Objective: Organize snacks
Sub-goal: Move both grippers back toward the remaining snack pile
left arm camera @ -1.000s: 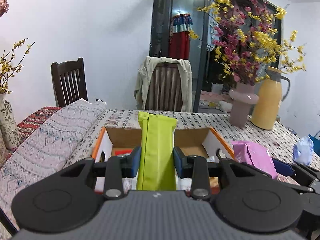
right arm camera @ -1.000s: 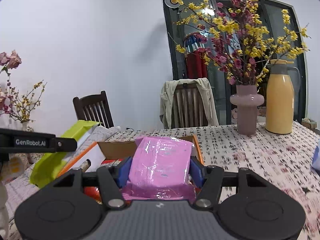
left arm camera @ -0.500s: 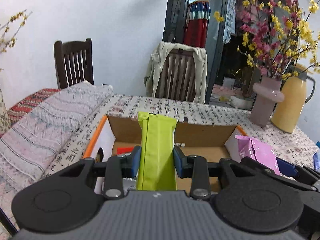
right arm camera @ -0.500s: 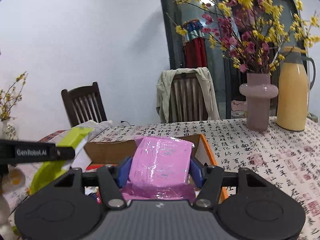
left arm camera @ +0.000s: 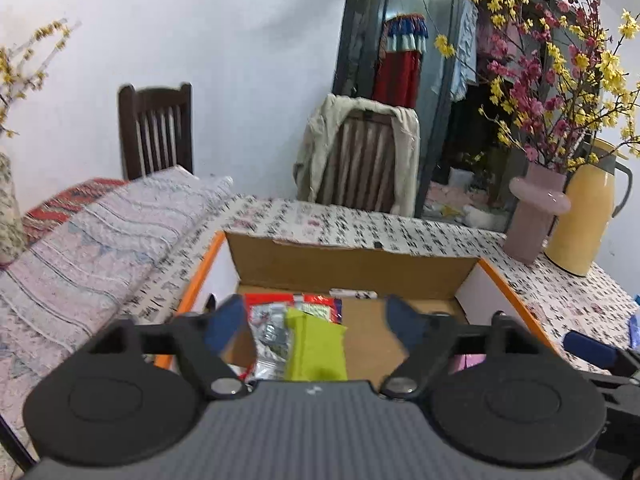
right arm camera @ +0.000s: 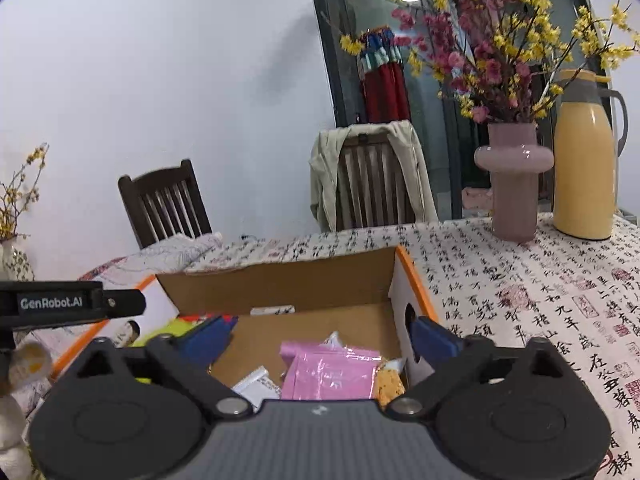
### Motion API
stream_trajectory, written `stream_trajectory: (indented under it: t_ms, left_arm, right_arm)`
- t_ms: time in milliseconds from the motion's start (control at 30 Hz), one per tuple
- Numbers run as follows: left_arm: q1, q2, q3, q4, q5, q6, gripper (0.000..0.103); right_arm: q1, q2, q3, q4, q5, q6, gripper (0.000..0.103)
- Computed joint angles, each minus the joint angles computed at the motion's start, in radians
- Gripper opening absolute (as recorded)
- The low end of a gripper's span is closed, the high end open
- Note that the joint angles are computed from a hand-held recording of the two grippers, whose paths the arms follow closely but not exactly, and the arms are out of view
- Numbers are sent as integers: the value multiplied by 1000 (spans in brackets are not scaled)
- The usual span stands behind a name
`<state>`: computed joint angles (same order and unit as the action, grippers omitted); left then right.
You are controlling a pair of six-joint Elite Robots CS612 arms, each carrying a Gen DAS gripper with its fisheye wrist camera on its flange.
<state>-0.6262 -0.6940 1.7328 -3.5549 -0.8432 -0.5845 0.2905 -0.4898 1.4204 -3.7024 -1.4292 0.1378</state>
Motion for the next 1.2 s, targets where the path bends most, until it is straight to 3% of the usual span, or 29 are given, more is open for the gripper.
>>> stream_trajectory:
  t_ms: [67,367,633,933,1200]
  left_arm:
    - [-6,0,3,-13,19,2,101]
    - [-32,-20,26,-69,81,35,103]
    - [-63,-61,90,-139,126,50,103]
    - [-89,-96,196,-125,144,-26,103]
    - [-93,-86,270,-59,124,-102,103]
  right_arm:
    - [-1,-2,3,-4,-4,8,103]
    - [1,-10,15,-27,-25,2,103]
    - [6,-57,98,-108,-62,-27,103]
    - [2,-95,223,-136,-47,-63,103]
    - [-21,-105,307,-99,-43,-74,103]
